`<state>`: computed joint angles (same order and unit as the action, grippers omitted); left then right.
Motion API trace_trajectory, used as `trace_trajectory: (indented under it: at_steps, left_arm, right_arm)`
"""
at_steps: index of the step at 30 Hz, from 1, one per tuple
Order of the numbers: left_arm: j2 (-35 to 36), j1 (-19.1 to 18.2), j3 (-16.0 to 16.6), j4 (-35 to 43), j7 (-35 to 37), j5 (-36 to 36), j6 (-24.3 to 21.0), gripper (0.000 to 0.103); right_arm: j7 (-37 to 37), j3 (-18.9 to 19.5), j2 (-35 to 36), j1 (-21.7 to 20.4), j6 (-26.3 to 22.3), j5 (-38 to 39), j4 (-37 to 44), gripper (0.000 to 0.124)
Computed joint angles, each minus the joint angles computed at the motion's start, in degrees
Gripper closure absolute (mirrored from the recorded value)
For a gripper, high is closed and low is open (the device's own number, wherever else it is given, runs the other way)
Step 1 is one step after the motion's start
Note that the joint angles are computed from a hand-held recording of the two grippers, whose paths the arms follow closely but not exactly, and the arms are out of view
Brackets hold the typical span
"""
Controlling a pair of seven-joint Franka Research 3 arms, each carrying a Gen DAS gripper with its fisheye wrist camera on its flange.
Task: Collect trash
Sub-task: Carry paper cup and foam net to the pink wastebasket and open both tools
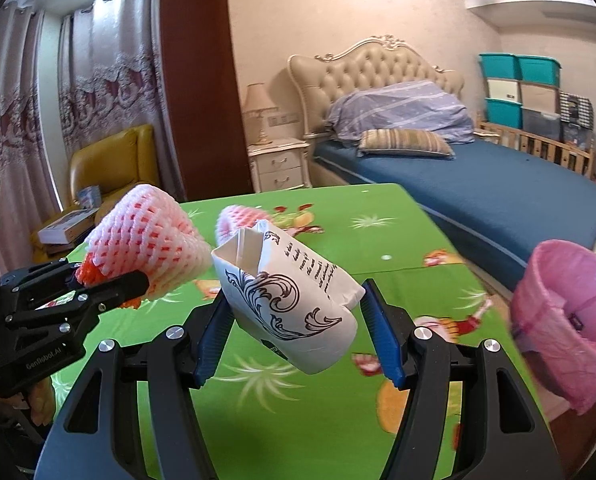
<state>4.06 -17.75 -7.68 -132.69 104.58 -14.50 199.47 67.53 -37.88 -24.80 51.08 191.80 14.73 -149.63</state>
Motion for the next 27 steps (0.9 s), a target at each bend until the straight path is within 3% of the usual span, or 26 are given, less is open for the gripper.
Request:
trace_trajectory:
  at_steps: [5, 14, 17, 22, 24, 27]
  left_arm:
    - [2.17, -0.96, -0.46, 3.02, -1.79, 4.05, -1.05, 0.077]
    - [8.12, -1.75, -1.90, 11.39, -11.24, 17.15, -4.43, 0.077]
    - [11.28, 2.30, -6.84, 16.11, -14.95, 22.80, -6.98, 0.077]
    - [19.25, 13.83, -22.23, 25.74, -16.97, 30.21, -13.67, 0.077]
    - [23.07, 15.46, -26.29, 30.40, -15.81, 30.83, -17.08, 0.077]
    - [28.55, 14.39, -28.77, 38.08, -12.37, 29.61, -21.88, 0.077]
  right_arm:
    - [0.60, 1.57, -0.46, -4.51, 0.87, 0.19, -0.79, 0.064]
    - [2.41, 2.83, -1.25, -12.80, 2.17, -1.23, -2.16, 0.064]
    - [2.82, 3.38, -1.18, -16.47, 2.43, -1.62, -2.71, 0.064]
    - [3.09, 3.31, -0.57, -21.36, 2.68, -2.23, -3.16, 0.064]
    - [3.18, 2.64, 0.26, -23.06, 2.74, -2.49, -2.75, 0.064]
    - [3.40, 0.56, 1.88, -23.89, 2.47, -3.13, -1.40, 0.064]
